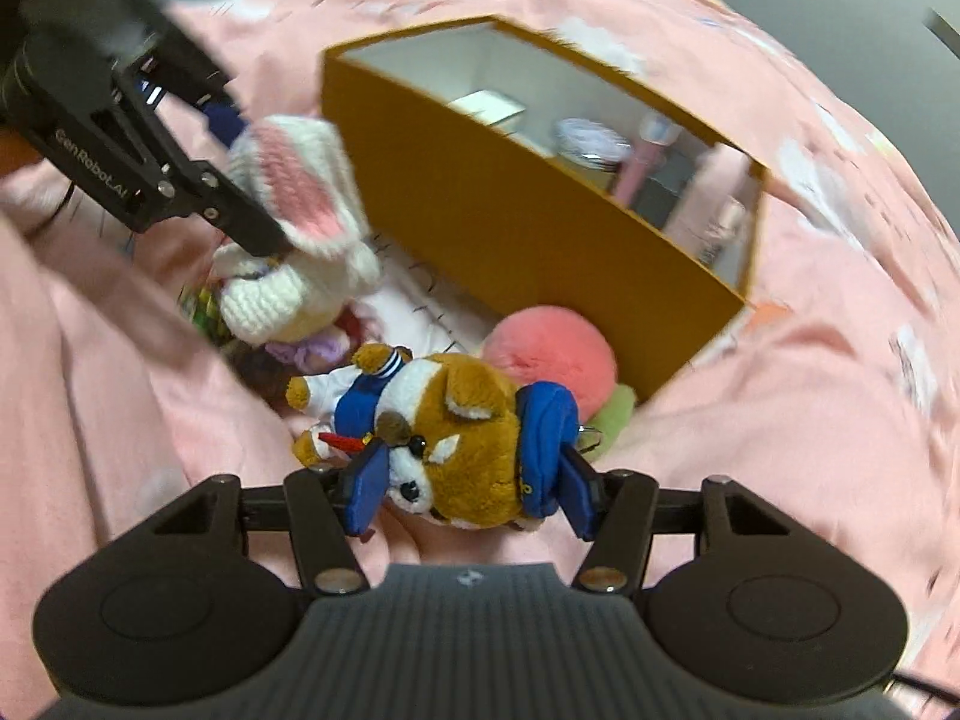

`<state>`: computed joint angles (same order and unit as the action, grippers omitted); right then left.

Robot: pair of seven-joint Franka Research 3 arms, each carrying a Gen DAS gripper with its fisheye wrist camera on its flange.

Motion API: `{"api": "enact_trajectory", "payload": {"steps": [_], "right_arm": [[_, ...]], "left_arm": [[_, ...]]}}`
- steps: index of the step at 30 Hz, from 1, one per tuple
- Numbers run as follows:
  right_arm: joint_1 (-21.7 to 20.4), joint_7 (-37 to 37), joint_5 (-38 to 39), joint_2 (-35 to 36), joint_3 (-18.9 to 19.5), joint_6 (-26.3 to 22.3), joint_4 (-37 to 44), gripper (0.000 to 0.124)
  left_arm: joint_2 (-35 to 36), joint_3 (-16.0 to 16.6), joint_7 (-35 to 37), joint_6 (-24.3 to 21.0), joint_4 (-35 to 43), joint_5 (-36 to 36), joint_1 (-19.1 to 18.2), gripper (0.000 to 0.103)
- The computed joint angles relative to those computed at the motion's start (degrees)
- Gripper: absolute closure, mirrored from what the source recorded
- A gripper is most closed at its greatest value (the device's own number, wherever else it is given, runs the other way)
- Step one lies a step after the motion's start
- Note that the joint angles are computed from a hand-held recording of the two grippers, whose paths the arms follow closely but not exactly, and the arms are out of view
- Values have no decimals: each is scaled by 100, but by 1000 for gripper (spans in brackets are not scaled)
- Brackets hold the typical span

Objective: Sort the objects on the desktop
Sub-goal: 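Close the left gripper on the bunny while the right gripper closes on the red panda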

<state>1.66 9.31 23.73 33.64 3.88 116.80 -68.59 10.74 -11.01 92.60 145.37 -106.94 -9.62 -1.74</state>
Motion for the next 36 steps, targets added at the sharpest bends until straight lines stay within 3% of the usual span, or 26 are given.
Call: {"api": "enact_trajectory", "payload": {"steps": [2,5,11,18,21,24,27,29,31,36], "right_arm": [[52,-324,-106,-41,37,45,-136,63],[228,-634,-213,-100,62,535,-512,63],[262,-822,221,-74,256,1067,-750,61],[201,-277,823,67,353,1487,-777,57],[113,21,1123,-19,403,1573,-864,50],[74,662,1285,-100,335,1452,-839,48],[22,1815,1484,-121,235,1191,-792,48],[-64,2752,1502,135,180,577,-342,49],[-140,3451,1474,356,165,102,2,49],[-179,4085,1232,580,175,-231,238,51]], "left_arm": [[184,40,-237,-47,142,267,-91,45],[357,39,-526,52,198,325,-89,44],[453,72,-1182,586,-6,385,0,40],[439,-27,-1438,1094,-254,256,160,37],[375,24,-1676,1197,-347,389,127,35],[264,41,-1884,1389,-508,454,133,32],[156,-247,-1484,1560,-679,-295,419,32],[104,-344,-1262,1597,-753,-734,507,31],[74,-217,-1485,1576,-799,-653,393,31],[206,-185,-1592,1344,-651,-783,385,31]]}}
